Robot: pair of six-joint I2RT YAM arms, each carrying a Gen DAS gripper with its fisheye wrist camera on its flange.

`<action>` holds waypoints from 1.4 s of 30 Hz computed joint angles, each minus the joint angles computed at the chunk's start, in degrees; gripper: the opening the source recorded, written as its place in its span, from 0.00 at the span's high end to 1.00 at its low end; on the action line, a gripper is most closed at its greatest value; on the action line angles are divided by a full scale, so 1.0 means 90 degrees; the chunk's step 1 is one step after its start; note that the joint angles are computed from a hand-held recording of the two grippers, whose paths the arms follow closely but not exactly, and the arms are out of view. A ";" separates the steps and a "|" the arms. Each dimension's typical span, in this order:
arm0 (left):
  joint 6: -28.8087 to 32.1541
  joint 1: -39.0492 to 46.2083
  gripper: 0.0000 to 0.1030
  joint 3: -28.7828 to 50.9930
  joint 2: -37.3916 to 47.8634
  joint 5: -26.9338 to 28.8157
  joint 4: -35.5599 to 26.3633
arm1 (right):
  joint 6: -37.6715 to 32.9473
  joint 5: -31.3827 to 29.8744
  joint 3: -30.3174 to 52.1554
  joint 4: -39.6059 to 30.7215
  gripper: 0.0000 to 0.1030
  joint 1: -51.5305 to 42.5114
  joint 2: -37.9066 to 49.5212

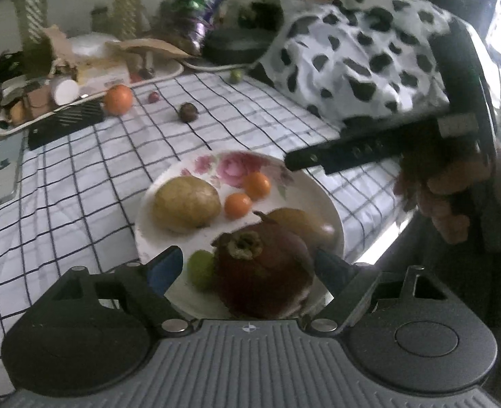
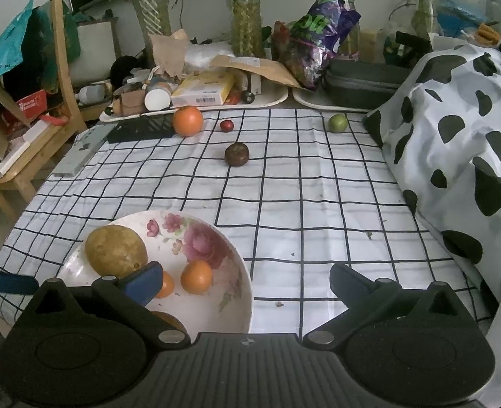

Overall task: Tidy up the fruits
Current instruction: 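Drop the tangerine into the floral plate with the right tool while the left tool lowers the dragon fruit there, then open the left tool and withdraw both tools from the plate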

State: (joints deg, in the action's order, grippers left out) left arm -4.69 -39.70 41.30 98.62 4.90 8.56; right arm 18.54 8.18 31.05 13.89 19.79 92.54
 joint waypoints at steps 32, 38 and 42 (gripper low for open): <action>-0.0114 0.0649 0.19 0.0563 0.0532 -0.0958 0.0645 | 0.0177 0.0767 -0.0004 0.0265 0.00 0.0128 0.0091; 0.0018 0.0852 0.19 0.0996 0.0853 -0.0768 0.0513 | 0.0116 0.0801 0.0208 0.0277 0.00 0.0040 0.0341; 0.0103 0.0971 0.19 0.1300 0.1059 -0.0657 0.0391 | 0.0068 0.0820 0.0343 0.0330 0.00 -0.0016 0.0506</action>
